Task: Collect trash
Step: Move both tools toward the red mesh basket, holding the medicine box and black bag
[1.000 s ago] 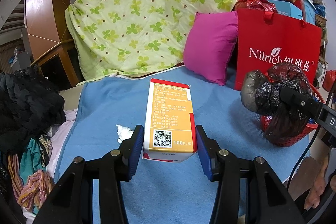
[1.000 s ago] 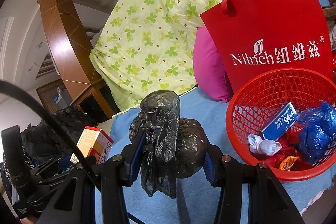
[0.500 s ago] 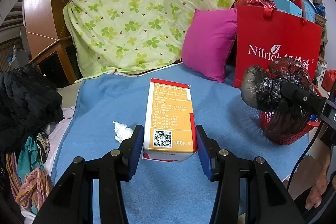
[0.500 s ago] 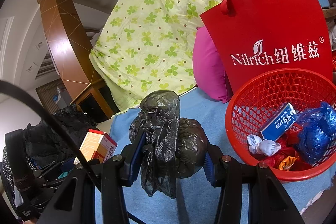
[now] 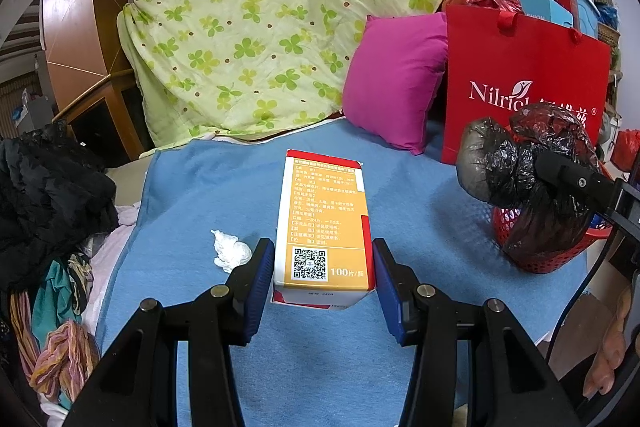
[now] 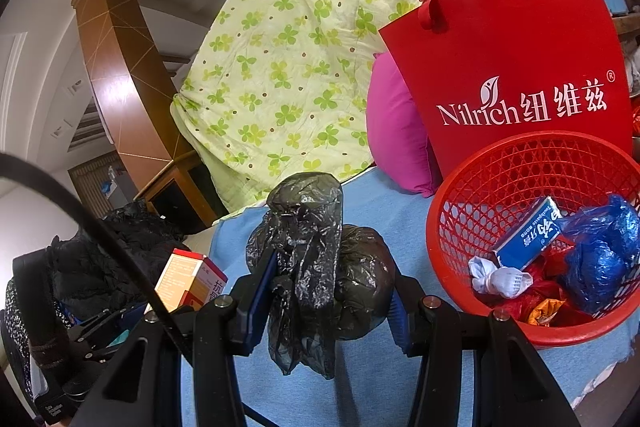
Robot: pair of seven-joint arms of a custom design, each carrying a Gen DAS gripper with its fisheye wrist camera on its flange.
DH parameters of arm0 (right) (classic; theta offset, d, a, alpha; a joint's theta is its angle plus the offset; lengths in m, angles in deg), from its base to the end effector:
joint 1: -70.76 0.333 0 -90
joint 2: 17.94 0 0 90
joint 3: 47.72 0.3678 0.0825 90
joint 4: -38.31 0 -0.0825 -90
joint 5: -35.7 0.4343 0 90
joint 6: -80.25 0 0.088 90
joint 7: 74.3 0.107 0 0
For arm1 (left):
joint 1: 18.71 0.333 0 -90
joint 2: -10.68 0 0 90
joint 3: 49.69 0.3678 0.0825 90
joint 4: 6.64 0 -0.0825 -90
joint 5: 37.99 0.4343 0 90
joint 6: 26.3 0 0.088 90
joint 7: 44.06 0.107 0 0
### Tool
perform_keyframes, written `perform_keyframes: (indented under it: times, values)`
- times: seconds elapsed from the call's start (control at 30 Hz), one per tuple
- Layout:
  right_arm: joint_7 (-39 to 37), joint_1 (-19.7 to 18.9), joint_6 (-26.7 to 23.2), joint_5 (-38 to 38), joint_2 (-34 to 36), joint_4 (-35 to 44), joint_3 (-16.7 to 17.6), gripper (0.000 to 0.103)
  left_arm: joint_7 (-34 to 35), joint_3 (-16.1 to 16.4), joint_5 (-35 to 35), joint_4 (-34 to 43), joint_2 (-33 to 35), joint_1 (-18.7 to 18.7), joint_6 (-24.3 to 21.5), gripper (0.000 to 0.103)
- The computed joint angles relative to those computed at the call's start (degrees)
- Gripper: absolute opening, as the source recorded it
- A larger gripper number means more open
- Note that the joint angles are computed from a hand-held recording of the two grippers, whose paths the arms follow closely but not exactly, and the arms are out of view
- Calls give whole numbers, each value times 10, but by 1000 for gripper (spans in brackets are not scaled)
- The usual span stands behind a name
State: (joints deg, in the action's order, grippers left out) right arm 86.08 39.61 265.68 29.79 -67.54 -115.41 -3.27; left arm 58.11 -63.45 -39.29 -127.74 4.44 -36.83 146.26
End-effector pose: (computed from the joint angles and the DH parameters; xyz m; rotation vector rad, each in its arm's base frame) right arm 0.3829 0.1692 0.5688 -0.8249 1.7401 -0.8069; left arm 0.5147 -0.3258 0.6151 -0.9256 2.1591 -1.0468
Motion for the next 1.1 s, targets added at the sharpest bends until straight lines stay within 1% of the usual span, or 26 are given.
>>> perform_keyframes:
  times: [0.23, 0.33, 0.67, 0.77, 1.1]
  values:
    - [0, -1, -1, 2, -4, -3, -1, 53, 2, -1, 3, -4, -3, -1, 2, 51]
    - [0, 2, 0, 2, -9, -8, -6, 53, 12, 3, -7, -2, -2, -6, 0, 51]
    - [12, 10, -11, -1, -26, -16, -8, 53, 8, -4, 5, -5, -4, -7, -1, 51]
    - [15, 13, -11, -3, -31, -21, -13, 53, 25, 1, -6, -4, -5, -12, 0, 51]
    - [21, 20, -17, -7, -43, -30, -20, 53, 31, -3, -6, -4, -7, -14, 1, 51]
